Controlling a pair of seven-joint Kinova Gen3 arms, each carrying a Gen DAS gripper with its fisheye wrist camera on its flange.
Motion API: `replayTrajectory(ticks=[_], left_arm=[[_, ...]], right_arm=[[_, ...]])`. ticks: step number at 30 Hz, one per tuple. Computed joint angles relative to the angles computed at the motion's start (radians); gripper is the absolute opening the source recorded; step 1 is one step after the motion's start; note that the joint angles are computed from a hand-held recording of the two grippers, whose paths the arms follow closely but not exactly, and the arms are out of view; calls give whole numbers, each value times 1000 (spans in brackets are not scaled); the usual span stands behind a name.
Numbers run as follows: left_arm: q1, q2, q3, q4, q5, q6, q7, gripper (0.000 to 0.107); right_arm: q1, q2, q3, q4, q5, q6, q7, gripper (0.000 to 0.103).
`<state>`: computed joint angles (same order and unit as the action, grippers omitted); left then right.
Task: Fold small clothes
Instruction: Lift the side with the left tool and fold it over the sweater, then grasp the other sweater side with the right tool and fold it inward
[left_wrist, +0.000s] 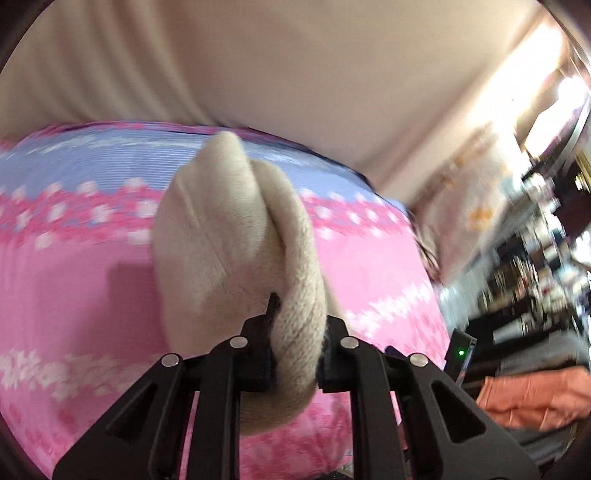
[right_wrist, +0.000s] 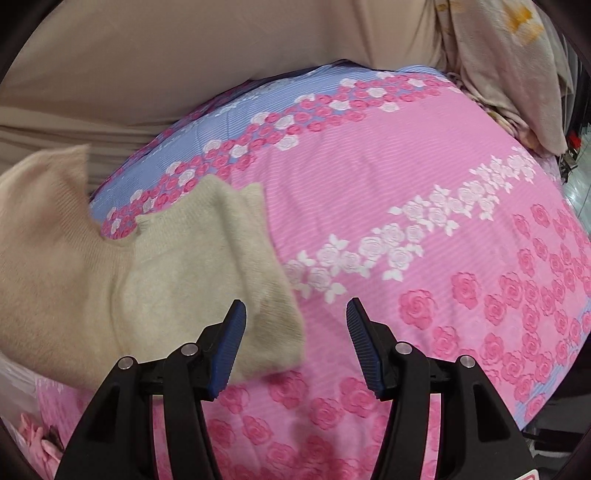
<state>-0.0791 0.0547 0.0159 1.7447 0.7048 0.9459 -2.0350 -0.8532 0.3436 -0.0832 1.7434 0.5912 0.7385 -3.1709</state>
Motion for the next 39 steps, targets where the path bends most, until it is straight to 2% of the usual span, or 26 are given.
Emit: replayTrajectory(ticks=[3,6,8,9,11,13,14,16,18,21,24,26,28,29,30,31,33,36,38,39], left_arm=[[74,53,57,-14,-38,-55,42,14],[158,141,89,-32,-99,-113,127,15],[236,210,77,-62,-174,-118,197,18],[263,249,77,-68,-200,-121,220,19],[263,271,97,-54,-203,-113,272,19],[189,229,160,3,-142,-146,263,32],[143,190,190,44,-101,-173,236,51],[50,97,234,105,-69,-209,219,75],[-42,22,292,139,-101,-249,246,80],[-181,-37,373,155,-223,-256,338,80],[-297,-87,431,194,-345,-276,398,80],[-298,-109,407,220,-427,-286,430,80],[-231,-130,322,243,-508,-291,489,81],[-195,-136,275,247,-534,-282,515,81],[-165,-141,229,255,-545,-275,524,82],[-140,-145,183,264,-542,-273,517,82],[-71,-149,90,269,-556,-264,520,82],[21,-169,-39,280,-558,-266,508,82],[28,-172,-57,282,-554,-269,503,84],[25,-167,-59,279,-542,-270,489,85]], right_arm=[[3,-42,-9,59,27,-4,-41,58],[104,-69,-131,109,84,0,-97,59],[148,-77,-179,134,97,-10,-107,60],[150,-77,-175,139,86,-18,-92,60],[112,-84,-115,144,37,-35,-30,60],[109,-109,-87,161,4,-84,38,60],[136,-122,-95,171,-21,-125,79,60],[227,-135,-148,171,-101,-206,160,63],[319,-117,-209,156,-183,-287,242,64],[458,-35,-324,103,-299,-378,364,65],[551,81,-427,-19,-378,-331,486,65],[525,138,-413,-112,-429,-257,567,65],[452,187,-342,-204,-481,-178,648,66],[412,211,-302,-251,-493,-143,689,62],[366,234,-259,-297,-489,-114,730,35],[320,246,-215,-343,-486,-75,770,15],[269,251,-160,-422,-514,-36,851,14],[282,179,-181,-447,-554,-98,973,14],[322,154,-208,-416,-609,-163,1051,14],[324,169,-197,-402,-625,-172,1090,17]])
